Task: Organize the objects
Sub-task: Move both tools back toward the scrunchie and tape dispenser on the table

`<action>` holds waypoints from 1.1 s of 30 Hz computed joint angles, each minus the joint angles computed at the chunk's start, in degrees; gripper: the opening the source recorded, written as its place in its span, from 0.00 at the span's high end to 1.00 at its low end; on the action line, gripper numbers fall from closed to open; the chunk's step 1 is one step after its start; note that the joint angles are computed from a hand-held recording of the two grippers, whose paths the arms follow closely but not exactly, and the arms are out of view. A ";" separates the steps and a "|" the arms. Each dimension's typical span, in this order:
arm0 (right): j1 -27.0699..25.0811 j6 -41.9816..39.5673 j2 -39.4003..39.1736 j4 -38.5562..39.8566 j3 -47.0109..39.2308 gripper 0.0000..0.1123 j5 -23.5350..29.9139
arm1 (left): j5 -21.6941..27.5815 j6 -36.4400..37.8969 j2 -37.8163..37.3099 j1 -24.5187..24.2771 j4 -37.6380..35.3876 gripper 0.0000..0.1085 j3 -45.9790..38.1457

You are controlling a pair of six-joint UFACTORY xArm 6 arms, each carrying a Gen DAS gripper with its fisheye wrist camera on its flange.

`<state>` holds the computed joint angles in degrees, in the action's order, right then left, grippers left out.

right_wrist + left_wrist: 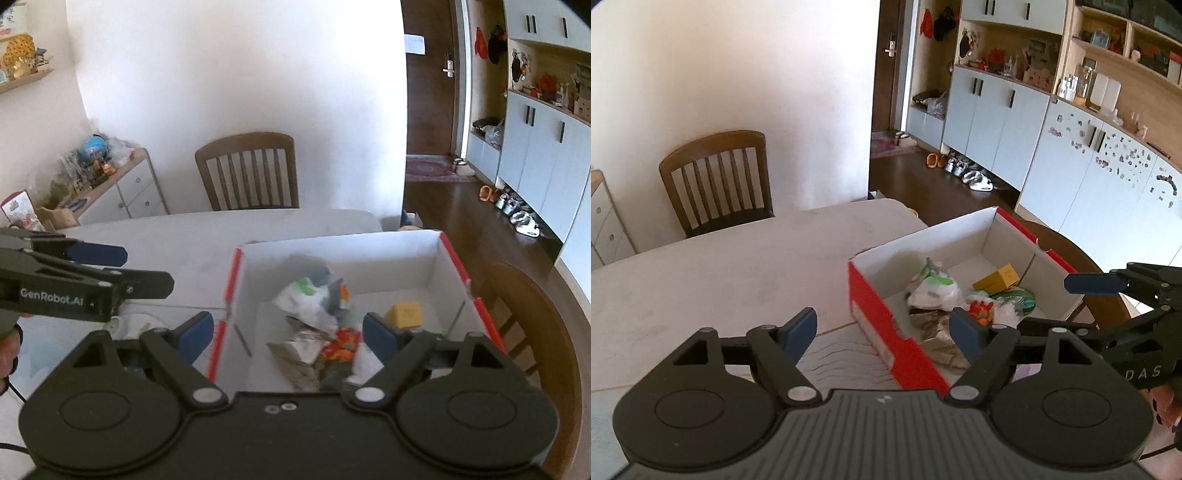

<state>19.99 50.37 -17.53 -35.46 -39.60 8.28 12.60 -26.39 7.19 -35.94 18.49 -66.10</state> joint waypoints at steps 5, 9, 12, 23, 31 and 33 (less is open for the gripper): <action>3.30 8.51 1.75 -6.33 -2.97 0.19 2.02 | -1.87 6.73 -4.49 1.93 -7.09 0.26 5.89; 6.17 16.10 3.68 -12.16 -5.63 0.15 3.63 | -2.95 13.16 -7.37 3.61 -13.32 0.24 9.81; 8.46 20.87 5.65 -16.34 -8.00 0.12 4.84 | -3.12 18.89 -9.43 5.06 -19.31 0.24 12.47; 16.10 26.23 14.55 -19.92 -17.34 0.10 10.11 | -4.27 38.08 -14.95 11.31 -37.63 0.17 19.82; 19.95 24.42 22.07 -15.84 -24.39 0.11 12.12 | -5.99 46.15 -13.98 16.58 -45.47 0.05 21.35; 20.79 23.93 24.14 -15.14 -26.41 0.11 12.72 | -6.10 49.19 -12.99 17.65 -48.75 0.05 21.02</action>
<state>40.78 74.30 6.60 -50.60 -66.02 21.00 6.50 22.80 -5.80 -18.29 -30.26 -45.08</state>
